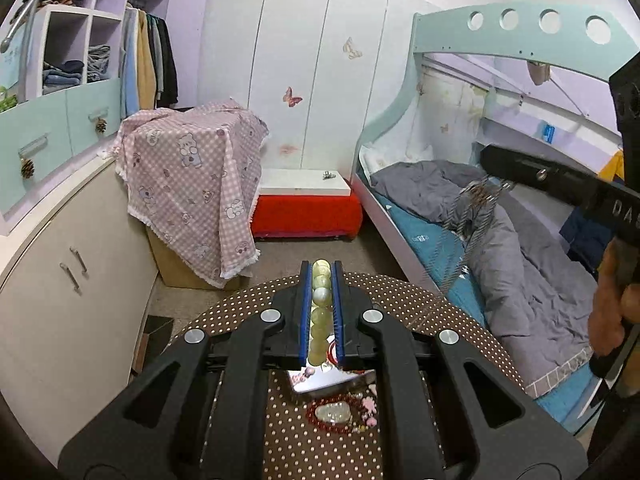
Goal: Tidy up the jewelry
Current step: 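Lift both items over the metal box and open both tools to release them, then withdraw both open tools from the box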
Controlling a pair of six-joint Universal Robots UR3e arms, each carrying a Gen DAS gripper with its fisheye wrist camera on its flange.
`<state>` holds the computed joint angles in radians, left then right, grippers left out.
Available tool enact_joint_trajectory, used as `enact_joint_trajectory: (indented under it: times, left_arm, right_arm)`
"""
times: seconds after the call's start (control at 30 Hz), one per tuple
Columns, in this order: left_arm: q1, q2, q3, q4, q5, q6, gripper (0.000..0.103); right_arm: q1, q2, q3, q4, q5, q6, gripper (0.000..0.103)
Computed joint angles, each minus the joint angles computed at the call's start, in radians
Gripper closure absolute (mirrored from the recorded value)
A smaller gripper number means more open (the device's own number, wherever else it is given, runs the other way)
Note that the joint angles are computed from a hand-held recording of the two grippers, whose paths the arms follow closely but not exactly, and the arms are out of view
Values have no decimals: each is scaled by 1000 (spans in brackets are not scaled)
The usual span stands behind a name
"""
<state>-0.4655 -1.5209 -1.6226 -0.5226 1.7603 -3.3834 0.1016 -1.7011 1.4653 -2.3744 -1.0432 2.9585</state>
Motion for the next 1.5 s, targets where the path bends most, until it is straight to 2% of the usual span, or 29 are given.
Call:
enact_joint_trajectory:
  times: [0.2, 0.23, 0.27, 0.3, 0.33, 0.37, 0.4, 0.73, 1.03, 1.17, 1.5]
  left_arm:
    - [21, -97, 79, -43, -49, 4, 93]
    - [24, -110, 92, -57, -54, 10, 90]
    - [23, -128, 112, -85, -43, 11, 58]
    - [18, -144, 126, -105, -12, 0, 33]
    - [14, -137, 97, -64, 19, -15, 6]
    - [13, -116, 42, 15, 42, -27, 6]
    - [13, -109, 29, 34, 51, -32, 6]
    - [-23, 37, -97, 37, 201, -93, 6]
    - [-162, 109, -128, 49, 402, -123, 6]
    - [-212, 128, -140, 51, 464, -134, 6]
    - [-297, 173, -231, 49, 552, -203, 6]
  right_arm:
    - [41, 133, -38, -8, -62, 38, 88]
    - [35, 143, -32, -11, -62, 42, 87]
    - [30, 147, -17, -15, -67, 55, 76]
    - [24, 147, -1, -28, -75, 77, 66]
    - [20, 142, 15, -48, -85, 99, 31]
    - [16, 130, 40, -83, -99, 121, 8]
    - [3, 102, 84, -127, -106, 138, 7]
    - [-56, -46, 198, -143, -97, 172, 7]
    - [-49, -147, 227, -128, -111, 170, 7]
    - [-63, -220, 263, -111, -104, 156, 7]
    - [-99, -384, 371, -79, -84, 121, 7]
